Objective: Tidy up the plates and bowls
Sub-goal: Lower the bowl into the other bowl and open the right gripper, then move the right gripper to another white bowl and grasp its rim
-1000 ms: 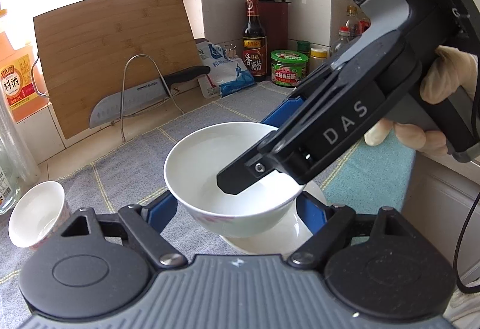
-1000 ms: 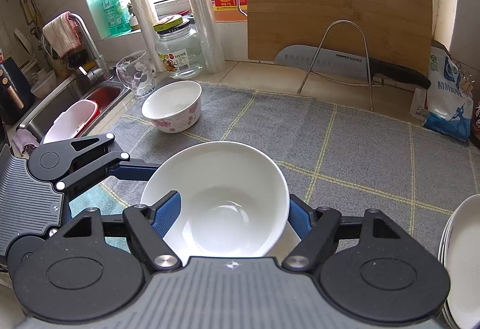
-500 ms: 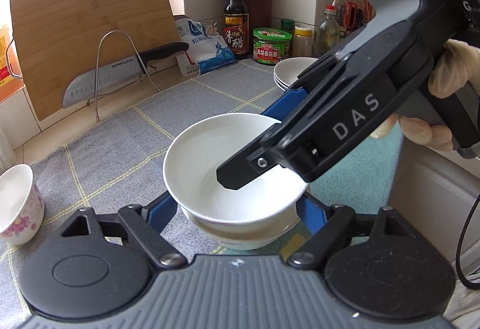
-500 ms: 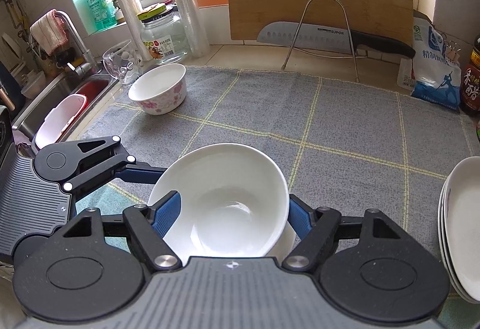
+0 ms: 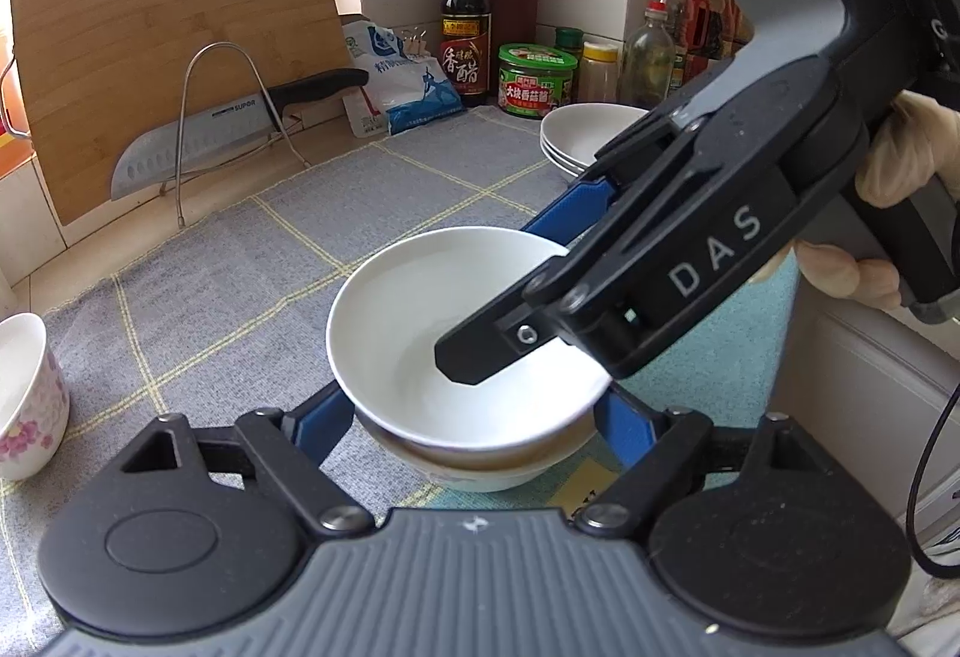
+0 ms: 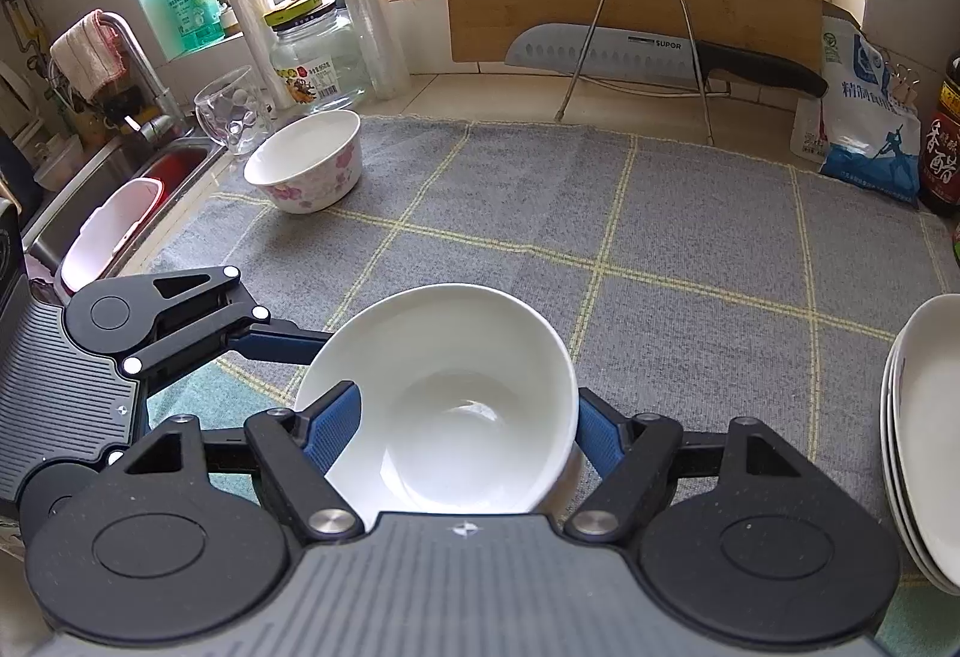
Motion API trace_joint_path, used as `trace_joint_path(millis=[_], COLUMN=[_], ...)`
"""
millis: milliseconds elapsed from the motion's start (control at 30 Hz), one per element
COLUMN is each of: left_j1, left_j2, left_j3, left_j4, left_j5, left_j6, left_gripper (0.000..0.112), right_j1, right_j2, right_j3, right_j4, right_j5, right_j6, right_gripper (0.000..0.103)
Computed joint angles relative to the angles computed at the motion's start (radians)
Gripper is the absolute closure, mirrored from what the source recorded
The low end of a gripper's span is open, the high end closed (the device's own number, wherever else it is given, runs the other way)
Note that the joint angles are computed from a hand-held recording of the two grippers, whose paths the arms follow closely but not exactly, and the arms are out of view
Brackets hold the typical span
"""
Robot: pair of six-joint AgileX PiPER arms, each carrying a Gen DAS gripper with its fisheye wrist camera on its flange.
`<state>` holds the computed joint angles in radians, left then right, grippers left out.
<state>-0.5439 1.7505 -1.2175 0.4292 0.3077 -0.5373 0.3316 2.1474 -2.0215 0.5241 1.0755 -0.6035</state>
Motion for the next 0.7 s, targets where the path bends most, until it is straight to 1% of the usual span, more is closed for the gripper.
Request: trace_joint_path(millis=[100,133,167,200,267,367,467,600,700], left_j1=[0.008,0.01,0.008,0.004,0.002,0.007,0.012,0.023,0.034], left_j2=[0.002,0.002,-0.001,-0.006,-0.018,-0.037,-0.065,-0.1,-0.13], left_j3=[-0.001,-0.001,0.006,0.012,0.026,0.045,0.071,0.104,0.13], left_j4=[-0.049,-0.073,-0.058,-0.024,-0.011,-0.021,0.006,0.057,0.117], left_j5=[-0.005,-0.005,-0.008,-0.007,-0.009,-0.011,-0.01,-0.01,-0.002], left_j6=[0.053,0.078,0.067,0.038,0.034,0.046,0.03,-0.019,-0.083], left_gripper=[0.022,0.021,0.021,0.02,0.02,0.02,0.02,0.019,0.019], right_j1=[0.003,0.005,0.005,0.002,0.004,0.014,0.028,0.052,0.07], right_j2=[-0.002,-0.004,-0.009,-0.011,-0.016,-0.017,-0.008,0.009,0.038], right_j3=[0.011,0.016,0.024,0.027,0.03,0.021,-0.01,-0.056,-0.12], right_j4=[-0.002,-0.007,-0.004,0.008,0.014,-0.003,-0.026,-0.058,-0.076], right_j5=[-0.008,-0.014,-0.021,-0.023,-0.029,-0.034,-0.026,-0.017,0.01], right_j6=[-0.001,0.001,-0.004,-0.014,-0.022,-0.02,-0.015,-0.017,-0.012], right_gripper=[0.018,0.014,0.01,0.008,0.003,0.002,0.001,0.0,0.0])
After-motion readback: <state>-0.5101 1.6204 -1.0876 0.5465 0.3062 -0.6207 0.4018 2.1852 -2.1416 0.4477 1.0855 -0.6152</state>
